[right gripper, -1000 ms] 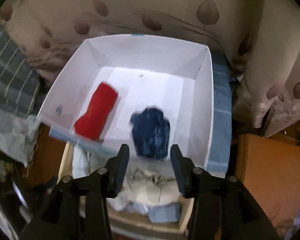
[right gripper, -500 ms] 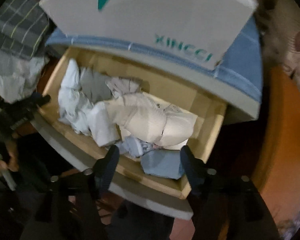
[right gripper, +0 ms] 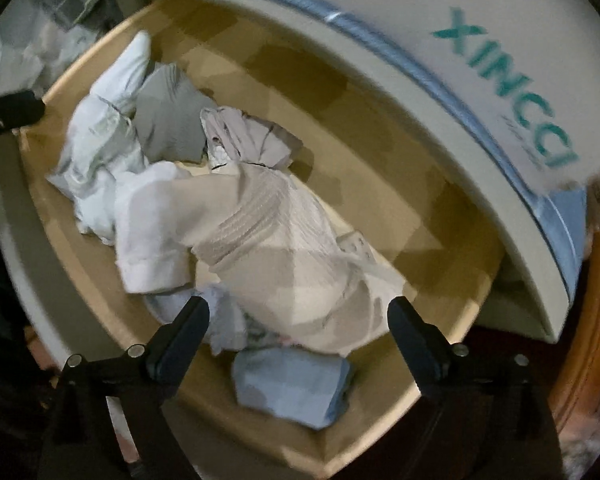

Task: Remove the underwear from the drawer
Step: 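Return the right tool to the drawer and grasp the cream knit underwear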

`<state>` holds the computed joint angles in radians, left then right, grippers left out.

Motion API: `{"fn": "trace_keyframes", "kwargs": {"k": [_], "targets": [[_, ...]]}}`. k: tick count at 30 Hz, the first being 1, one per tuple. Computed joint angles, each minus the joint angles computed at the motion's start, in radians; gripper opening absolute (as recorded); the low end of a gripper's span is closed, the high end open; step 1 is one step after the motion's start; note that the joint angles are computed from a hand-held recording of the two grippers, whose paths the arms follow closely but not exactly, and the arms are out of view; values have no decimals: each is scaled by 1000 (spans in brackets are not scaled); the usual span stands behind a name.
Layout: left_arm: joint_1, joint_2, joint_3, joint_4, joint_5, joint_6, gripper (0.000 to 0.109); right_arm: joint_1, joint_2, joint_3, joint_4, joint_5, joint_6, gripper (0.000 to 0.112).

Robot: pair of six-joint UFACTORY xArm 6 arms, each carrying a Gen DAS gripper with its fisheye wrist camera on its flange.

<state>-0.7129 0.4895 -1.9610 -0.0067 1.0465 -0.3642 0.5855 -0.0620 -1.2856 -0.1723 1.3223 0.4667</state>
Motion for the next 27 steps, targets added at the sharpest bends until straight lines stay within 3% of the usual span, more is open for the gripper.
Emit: {"fn": "trace_keyframes", "kwargs": {"k": [7, 15, 27], "targets": [[5, -1, 3, -12, 3, -3, 52, -3, 63, 19, -55, -36, -21, 85], [9, -1, 4, -27, 3, -5, 52, -38, 2, 97, -56, -123, 93, 68], [11, -12, 23, -34, -17, -9, 52, -68, -82, 92, -9, -74, 287, 60]]}}
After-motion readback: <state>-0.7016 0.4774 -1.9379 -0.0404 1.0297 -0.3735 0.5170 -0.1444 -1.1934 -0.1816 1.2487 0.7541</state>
